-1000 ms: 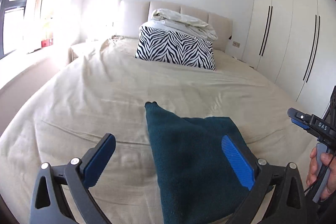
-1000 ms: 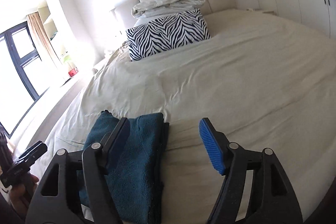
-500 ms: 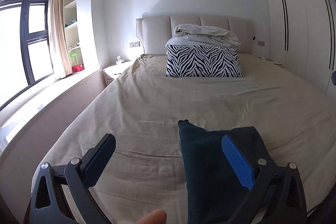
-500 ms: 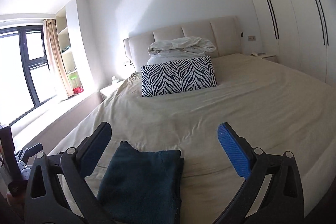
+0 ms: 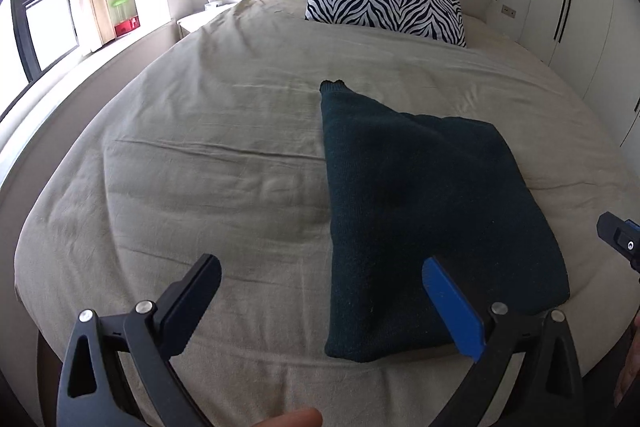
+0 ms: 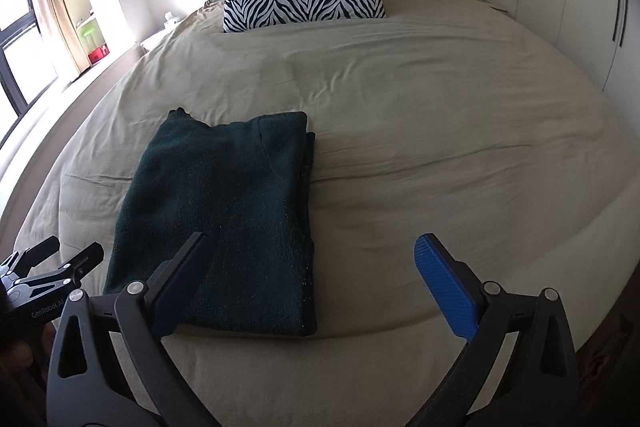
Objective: Fold small clothes
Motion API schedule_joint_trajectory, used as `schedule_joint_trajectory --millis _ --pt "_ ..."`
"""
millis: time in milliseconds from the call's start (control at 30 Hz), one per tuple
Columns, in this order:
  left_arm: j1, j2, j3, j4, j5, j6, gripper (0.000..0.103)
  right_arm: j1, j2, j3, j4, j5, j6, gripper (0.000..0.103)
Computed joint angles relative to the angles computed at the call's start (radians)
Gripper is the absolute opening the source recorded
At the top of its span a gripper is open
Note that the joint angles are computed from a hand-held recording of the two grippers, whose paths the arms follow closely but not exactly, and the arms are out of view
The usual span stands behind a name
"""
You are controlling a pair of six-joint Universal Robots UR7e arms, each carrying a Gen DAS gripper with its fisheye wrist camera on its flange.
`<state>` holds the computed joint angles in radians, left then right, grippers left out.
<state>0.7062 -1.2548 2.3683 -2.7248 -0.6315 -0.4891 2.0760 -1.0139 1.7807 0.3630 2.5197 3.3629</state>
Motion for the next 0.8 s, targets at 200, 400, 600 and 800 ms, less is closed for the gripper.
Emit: schedule_joint_trajectory --millis 200,400,600,800 --pt "0.007 0.002 0.002 0.019 -0.009 -0.013 0.103 -0.013 0.025 0.003 0.008 -0.008 0.020 0.103" --pt "0.007 0.002 0.006 0.033 -0.019 -0.030 0.103 -0.005 0.032 0.002 0.034 -0.005 0.039 0.103" --pt "0.006 0.000 0.006 0.043 -0.018 -0.043 0.103 -0.004 0.032 0.000 0.056 -0.015 0.051 0.103" --pt "0.005 -0.002 0.010 0.049 -0.020 -0.049 0.103 -0.002 0.037 -0.003 0.062 -0.019 0.048 0.103"
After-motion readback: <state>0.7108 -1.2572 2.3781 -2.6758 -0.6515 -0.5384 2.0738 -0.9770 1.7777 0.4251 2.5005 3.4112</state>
